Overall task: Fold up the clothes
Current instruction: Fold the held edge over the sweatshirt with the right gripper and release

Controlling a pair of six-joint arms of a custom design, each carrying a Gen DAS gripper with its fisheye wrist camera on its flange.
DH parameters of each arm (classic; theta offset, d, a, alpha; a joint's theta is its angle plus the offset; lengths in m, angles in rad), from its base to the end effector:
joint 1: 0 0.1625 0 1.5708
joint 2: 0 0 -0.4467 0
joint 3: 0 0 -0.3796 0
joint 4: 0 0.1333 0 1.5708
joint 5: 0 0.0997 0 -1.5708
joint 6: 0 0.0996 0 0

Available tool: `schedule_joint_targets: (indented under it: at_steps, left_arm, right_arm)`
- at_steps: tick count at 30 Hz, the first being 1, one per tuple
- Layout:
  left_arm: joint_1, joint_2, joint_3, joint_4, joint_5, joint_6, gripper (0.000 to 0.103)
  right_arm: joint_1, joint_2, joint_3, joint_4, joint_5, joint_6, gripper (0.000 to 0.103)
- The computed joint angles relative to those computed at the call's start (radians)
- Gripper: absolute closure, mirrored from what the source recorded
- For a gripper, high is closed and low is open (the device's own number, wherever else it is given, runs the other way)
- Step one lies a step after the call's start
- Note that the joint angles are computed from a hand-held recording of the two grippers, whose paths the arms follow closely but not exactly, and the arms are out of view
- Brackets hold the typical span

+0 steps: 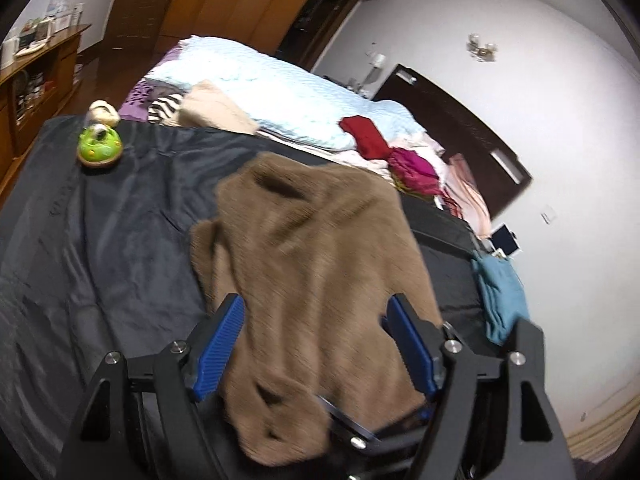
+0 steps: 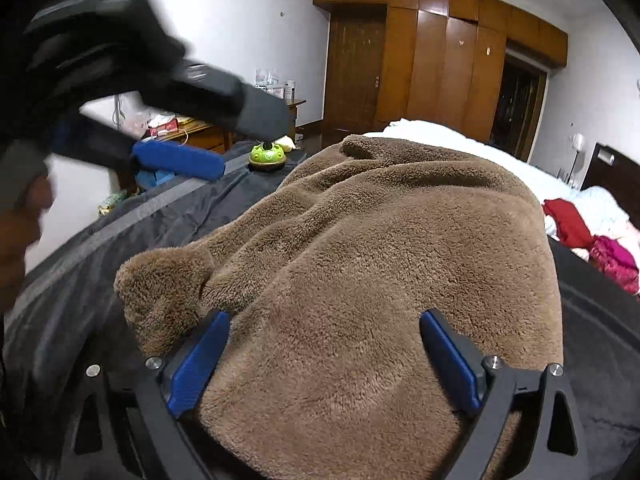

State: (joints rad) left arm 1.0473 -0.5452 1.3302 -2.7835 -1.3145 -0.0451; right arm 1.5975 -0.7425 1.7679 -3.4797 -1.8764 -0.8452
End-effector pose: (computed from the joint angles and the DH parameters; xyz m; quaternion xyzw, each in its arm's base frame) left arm -0.2532 -0.7558 0.0795 0.2033 0.9480 -0.2371 0.0608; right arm 0.1210 -0.6597 0.1568 0.3183 -0.8374 0.3329 0.2944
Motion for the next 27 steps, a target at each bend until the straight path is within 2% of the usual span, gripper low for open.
schedule_joint_targets:
  at_steps: [3,6,8,11,13,14,20,24,27]
  left_arm:
    - [-0.010,-0.002,0.043,-0.041,0.003,-0.006,0.026]
    - [-0.019,0.008,0.057,-0.035,0.056,-0.014,0.026]
    - [-0.021,0.016,0.054,-0.012,0.084,-0.024,0.026]
    - [-0.032,0.025,0.059,-0.018,0.162,-0.010,0.026]
    - [-0.043,0.032,0.061,-0.028,0.228,0.000,0.026]
    - [-0.046,0.030,0.064,-0.034,0.235,-0.004,0.026]
    - [-0.077,0.007,0.112,-0.124,0.202,0.014,0.026]
    - [-0.110,0.028,0.120,-0.135,0.184,0.084,0.024]
    - [-0.113,0.064,0.091,-0.106,0.206,0.095,0.024]
  right_arm:
    - [-0.010,-0.044,0.024,0.050,0.041,0.040,0.005]
    - [-0.037,-0.132,0.098,0.059,0.145,0.099,0.005]
    - [-0.057,-0.188,0.165,-0.009,0.195,0.107,0.005]
    - [-0.090,-0.268,0.257,-0.096,0.205,0.088,0.005]
    - [-0.109,-0.310,0.295,-0.122,0.172,0.069,0.005]
    - [-0.119,-0.328,0.312,-0.128,0.150,0.057,0.005]
    - [-0.160,-0.333,0.337,-0.089,0.084,0.033,0.005]
    - [-0.144,-0.287,0.306,-0.077,0.036,0.016,0.005]
    - [-0.125,-0.245,0.267,-0.114,-0.027,0.010,0.005]
